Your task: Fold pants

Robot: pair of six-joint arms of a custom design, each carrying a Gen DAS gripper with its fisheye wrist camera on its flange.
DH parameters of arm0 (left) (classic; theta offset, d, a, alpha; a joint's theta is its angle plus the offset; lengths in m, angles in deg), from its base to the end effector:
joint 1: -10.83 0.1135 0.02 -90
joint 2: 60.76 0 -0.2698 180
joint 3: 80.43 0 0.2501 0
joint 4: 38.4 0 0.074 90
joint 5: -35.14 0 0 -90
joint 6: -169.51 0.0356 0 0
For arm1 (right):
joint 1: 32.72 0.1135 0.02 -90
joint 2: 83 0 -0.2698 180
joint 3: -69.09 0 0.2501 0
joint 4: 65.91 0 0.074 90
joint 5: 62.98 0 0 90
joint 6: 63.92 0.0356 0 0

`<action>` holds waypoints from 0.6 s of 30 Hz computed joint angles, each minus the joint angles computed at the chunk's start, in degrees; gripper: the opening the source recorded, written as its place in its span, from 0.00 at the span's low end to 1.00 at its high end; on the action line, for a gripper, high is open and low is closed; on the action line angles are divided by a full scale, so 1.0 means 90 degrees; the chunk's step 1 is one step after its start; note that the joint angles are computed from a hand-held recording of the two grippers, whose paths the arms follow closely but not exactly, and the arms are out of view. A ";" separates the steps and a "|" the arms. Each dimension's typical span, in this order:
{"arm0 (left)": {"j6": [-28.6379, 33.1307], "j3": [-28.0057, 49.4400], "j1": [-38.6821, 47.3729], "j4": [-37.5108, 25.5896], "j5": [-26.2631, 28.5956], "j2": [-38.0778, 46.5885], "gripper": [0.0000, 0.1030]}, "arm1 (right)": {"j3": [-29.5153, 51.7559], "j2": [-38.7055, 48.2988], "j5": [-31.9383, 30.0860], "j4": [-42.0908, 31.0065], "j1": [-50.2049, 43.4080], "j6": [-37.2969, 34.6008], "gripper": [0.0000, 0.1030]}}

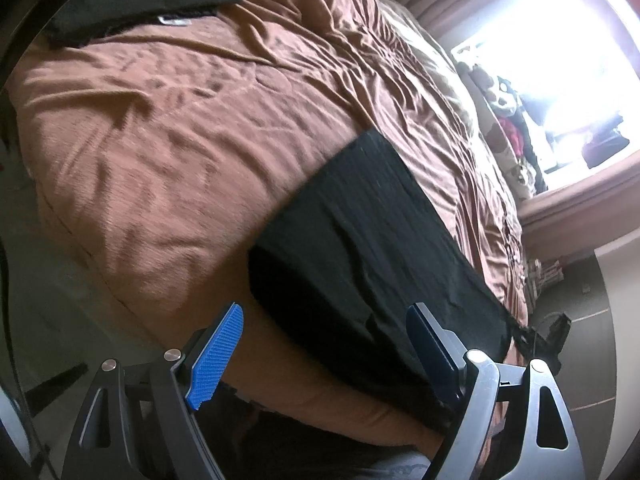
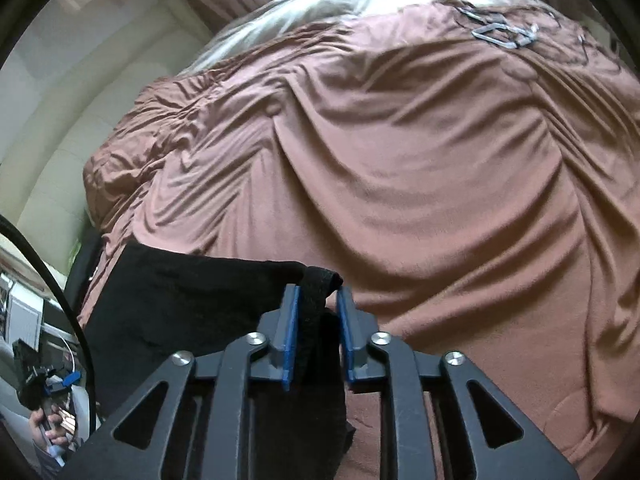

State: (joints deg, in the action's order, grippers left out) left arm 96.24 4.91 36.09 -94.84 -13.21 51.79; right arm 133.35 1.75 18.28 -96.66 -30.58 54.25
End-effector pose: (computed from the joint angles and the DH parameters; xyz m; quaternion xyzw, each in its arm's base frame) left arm 0.3330 0.1310 0.1483 -0.0498 0.9321 -0.3129 0.1755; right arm 0.2975 0.0165 0.2095 0.1872 0.9221 0.1559 0.3006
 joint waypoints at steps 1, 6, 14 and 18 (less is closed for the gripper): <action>-0.0011 0.0038 0.0055 0.0028 0.0005 0.0034 0.83 | -0.0015 -0.0051 0.0041 -0.0022 -0.0004 0.0044 0.36; -0.0087 0.0177 0.0118 0.0262 -0.0002 0.0244 0.83 | -0.0453 -0.0756 -0.0001 -0.0084 0.0164 0.0377 0.59; -0.0058 0.0514 -0.0071 0.0534 0.0009 0.0784 0.83 | -0.1376 -0.1716 0.0107 -0.0296 0.0746 0.1033 0.59; -0.0034 0.0639 -0.0190 0.0586 0.0137 0.1009 0.83 | -0.1754 -0.2109 0.0219 -0.0455 0.1061 0.1501 0.59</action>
